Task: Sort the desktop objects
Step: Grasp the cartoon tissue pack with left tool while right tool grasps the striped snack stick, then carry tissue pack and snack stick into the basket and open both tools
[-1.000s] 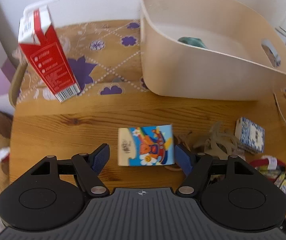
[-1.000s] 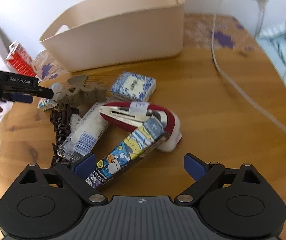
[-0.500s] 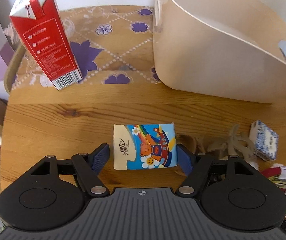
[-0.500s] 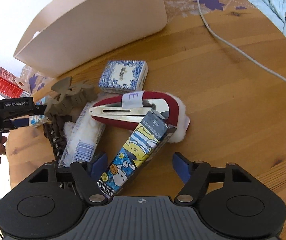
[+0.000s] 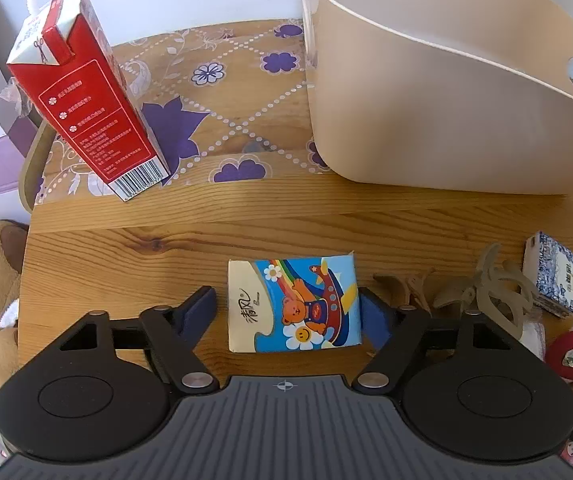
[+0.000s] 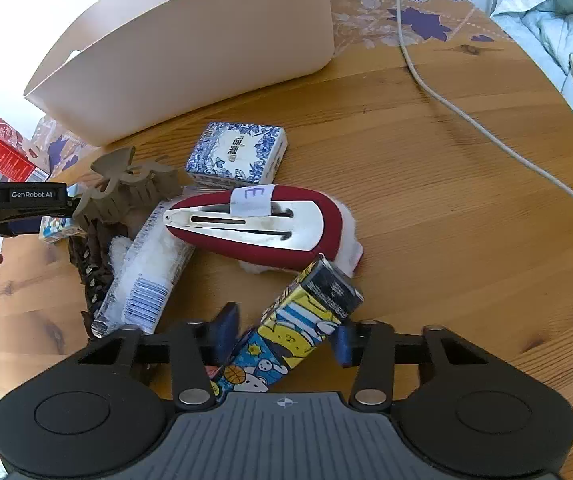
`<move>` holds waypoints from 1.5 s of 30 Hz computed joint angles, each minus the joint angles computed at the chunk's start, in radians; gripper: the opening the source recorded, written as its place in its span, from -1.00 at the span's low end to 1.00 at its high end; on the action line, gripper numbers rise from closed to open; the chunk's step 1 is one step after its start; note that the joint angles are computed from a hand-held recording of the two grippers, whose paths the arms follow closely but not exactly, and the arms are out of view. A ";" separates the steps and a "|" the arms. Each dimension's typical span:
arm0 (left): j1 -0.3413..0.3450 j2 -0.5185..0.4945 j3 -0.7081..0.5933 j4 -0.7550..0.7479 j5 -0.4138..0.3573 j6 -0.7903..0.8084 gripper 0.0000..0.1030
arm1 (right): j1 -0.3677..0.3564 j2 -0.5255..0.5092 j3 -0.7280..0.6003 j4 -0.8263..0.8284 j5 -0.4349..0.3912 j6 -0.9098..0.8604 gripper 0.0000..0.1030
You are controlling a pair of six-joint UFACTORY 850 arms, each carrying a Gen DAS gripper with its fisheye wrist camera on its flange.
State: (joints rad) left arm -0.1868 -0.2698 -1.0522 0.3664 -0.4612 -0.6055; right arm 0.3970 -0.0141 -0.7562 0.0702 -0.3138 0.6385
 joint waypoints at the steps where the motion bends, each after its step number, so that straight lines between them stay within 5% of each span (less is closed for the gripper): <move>1: -0.001 0.003 0.003 0.001 0.002 0.001 0.33 | 0.000 0.002 0.003 -0.006 0.002 0.006 -0.29; 5: 0.000 0.014 0.012 -0.013 0.004 0.025 0.25 | -0.011 0.014 0.018 0.028 0.009 -0.004 -0.58; 13: 0.002 0.048 0.045 -0.057 0.004 0.046 0.24 | -0.018 0.054 0.054 0.019 0.015 0.008 -0.58; 25: -0.010 0.137 0.088 -0.019 -0.010 0.070 0.24 | -0.035 0.124 0.053 -0.206 0.019 0.146 -0.58; 45: -0.026 0.292 0.033 0.057 -0.003 0.103 0.24 | -0.132 0.140 -0.117 -0.403 0.045 0.197 -0.58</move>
State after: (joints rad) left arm -0.2130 0.0222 -1.0187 0.4238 -0.4646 -0.5023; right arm 0.2655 0.1262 -0.8737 -0.3331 -0.2687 0.8358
